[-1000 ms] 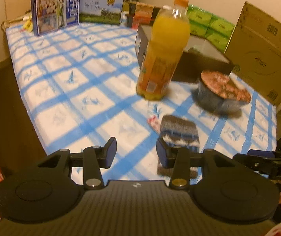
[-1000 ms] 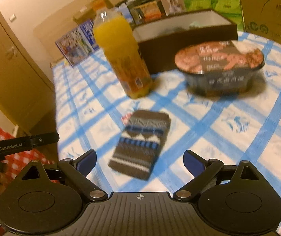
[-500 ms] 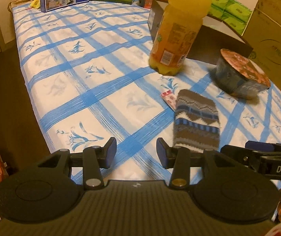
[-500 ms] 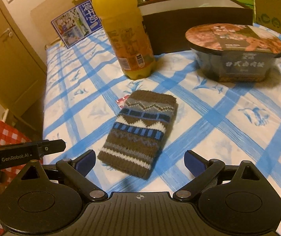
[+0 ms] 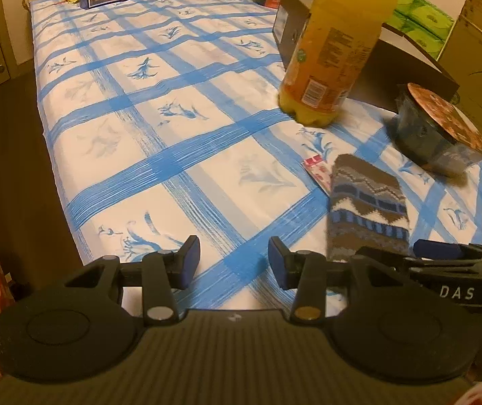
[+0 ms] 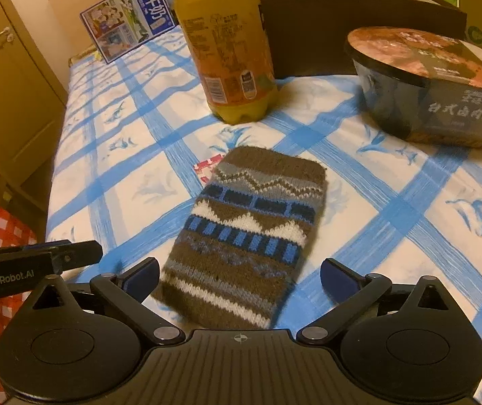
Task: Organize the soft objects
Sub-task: 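Grasp striped knit sock with right gripper while left gripper grasps red packet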
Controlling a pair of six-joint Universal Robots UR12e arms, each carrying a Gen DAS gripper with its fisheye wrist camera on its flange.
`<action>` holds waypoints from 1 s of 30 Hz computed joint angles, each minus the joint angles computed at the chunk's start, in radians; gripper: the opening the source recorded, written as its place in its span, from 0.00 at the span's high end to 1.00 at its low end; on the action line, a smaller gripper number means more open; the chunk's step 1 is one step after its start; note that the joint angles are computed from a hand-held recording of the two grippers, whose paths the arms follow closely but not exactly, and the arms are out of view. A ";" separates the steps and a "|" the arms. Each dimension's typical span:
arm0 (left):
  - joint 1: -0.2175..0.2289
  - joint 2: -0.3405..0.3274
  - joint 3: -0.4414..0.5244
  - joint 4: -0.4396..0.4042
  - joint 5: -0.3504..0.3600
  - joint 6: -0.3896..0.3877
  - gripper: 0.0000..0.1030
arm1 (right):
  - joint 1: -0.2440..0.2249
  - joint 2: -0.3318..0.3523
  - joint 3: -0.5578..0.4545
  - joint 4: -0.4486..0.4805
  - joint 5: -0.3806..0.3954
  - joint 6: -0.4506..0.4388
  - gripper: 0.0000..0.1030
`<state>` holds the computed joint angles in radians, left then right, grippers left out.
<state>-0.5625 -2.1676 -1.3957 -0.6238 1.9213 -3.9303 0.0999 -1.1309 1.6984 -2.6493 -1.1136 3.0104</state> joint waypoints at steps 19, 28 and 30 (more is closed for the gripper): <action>0.011 -0.028 0.021 0.001 -0.010 0.011 0.60 | 0.037 0.039 -0.006 -0.127 -0.092 -0.102 0.36; 0.006 -0.057 0.064 0.011 -0.032 0.054 0.60 | -0.027 0.023 0.037 -0.225 0.022 -0.053 0.73; 0.006 -0.070 0.084 0.014 -0.042 0.069 0.60 | -0.041 0.021 0.040 -0.236 0.029 -0.042 0.73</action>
